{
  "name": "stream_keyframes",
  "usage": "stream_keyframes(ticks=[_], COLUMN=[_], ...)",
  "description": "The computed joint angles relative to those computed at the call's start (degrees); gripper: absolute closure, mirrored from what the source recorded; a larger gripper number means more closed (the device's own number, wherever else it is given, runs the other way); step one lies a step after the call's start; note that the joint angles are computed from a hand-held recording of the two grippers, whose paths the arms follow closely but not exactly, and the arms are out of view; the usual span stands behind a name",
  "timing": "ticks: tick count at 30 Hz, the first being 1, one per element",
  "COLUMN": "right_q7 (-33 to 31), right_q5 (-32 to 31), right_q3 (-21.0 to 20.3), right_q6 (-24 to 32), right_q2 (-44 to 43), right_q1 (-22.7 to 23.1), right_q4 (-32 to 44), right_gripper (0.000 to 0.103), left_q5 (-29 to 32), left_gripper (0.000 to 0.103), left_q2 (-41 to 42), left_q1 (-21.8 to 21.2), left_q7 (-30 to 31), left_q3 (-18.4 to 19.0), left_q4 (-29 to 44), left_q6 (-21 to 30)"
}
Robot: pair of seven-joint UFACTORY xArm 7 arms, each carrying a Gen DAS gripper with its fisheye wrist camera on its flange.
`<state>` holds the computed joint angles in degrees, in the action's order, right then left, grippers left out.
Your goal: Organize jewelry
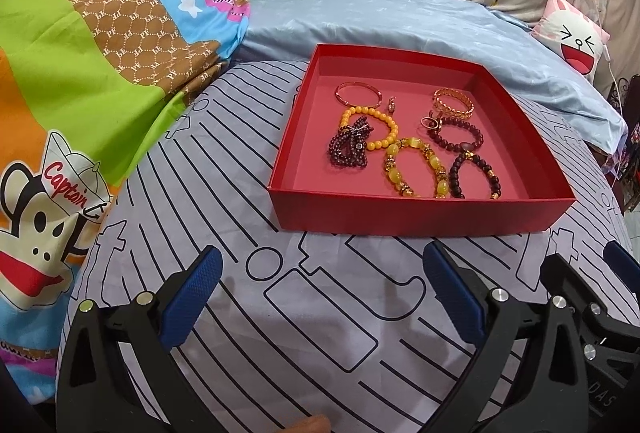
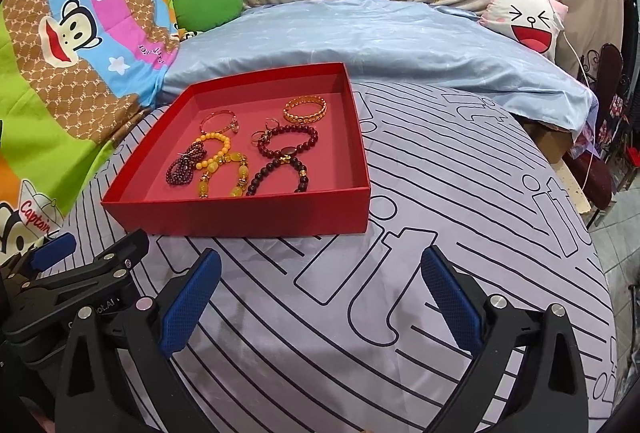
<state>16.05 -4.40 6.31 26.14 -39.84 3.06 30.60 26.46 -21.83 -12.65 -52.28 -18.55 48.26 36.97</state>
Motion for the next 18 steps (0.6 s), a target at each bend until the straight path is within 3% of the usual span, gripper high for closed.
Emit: stream_keyframes(ticks=[18], right_q7=[0.96], right_q5=[-0.66], right_q3=[0.29], right_q6=[-0.51], right_q2=[0.31], right_q1=[-0.43], right_q4=[-0.35], right_gripper=[0.007], left_q5=[-1.26], left_gripper=[0.007], left_q2=[0.73], left_q1=[-0.57], left_q7=[1.56], left_q3=[0.81], left_q4=[-0.08], left_q6=[-0.47])
